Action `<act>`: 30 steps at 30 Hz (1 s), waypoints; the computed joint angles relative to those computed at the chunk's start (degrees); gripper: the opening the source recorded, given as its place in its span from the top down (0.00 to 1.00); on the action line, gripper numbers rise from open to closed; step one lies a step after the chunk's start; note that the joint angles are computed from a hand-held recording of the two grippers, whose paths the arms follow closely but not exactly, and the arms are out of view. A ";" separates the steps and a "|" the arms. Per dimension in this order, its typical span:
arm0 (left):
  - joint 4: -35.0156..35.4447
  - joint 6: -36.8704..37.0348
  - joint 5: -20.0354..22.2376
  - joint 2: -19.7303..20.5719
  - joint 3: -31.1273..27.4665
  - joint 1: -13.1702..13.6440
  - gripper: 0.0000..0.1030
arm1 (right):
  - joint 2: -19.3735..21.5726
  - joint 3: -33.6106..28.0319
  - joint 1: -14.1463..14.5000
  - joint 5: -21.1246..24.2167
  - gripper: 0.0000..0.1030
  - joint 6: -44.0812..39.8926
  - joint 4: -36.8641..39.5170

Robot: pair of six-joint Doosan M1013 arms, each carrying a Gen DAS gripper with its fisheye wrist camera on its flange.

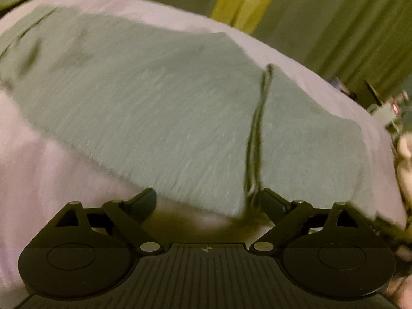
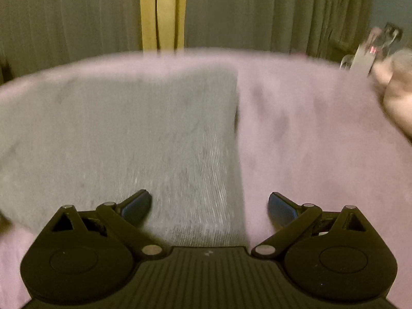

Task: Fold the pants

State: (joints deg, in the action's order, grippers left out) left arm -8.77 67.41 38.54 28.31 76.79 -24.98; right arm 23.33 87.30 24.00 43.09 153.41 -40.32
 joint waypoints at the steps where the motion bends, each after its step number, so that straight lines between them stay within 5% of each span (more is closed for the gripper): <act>1: -2.58 0.72 -0.58 -0.47 0.69 0.38 0.09 | -0.35 0.36 -0.05 -0.40 0.04 1.74 -0.13; 5: -1.46 -5.97 -4.43 -2.75 4.00 0.42 0.08 | -2.12 1.54 -0.24 -0.47 0.04 4.16 2.41; 17: 0.01 -8.14 -8.09 -8.66 9.75 -0.42 0.07 | -8.95 7.66 3.58 -6.86 0.04 16.92 -16.32; 25: 3.94 -12.12 -11.43 -9.10 11.20 -0.40 0.07 | -7.24 5.33 1.60 -12.91 0.05 14.45 -8.66; 27: 6.94 -15.31 -12.08 -8.65 11.10 -0.43 0.07 | -6.28 4.72 1.24 -14.34 0.19 16.98 -8.39; 29: 7.58 -16.74 -12.22 -8.28 10.94 -0.22 0.07 | -5.45 4.03 0.43 -15.35 0.55 16.03 -4.77; 30: 6.91 -16.76 -12.34 -7.98 10.77 0.01 0.07 | -5.00 3.72 -0.11 -15.57 0.56 15.13 -2.01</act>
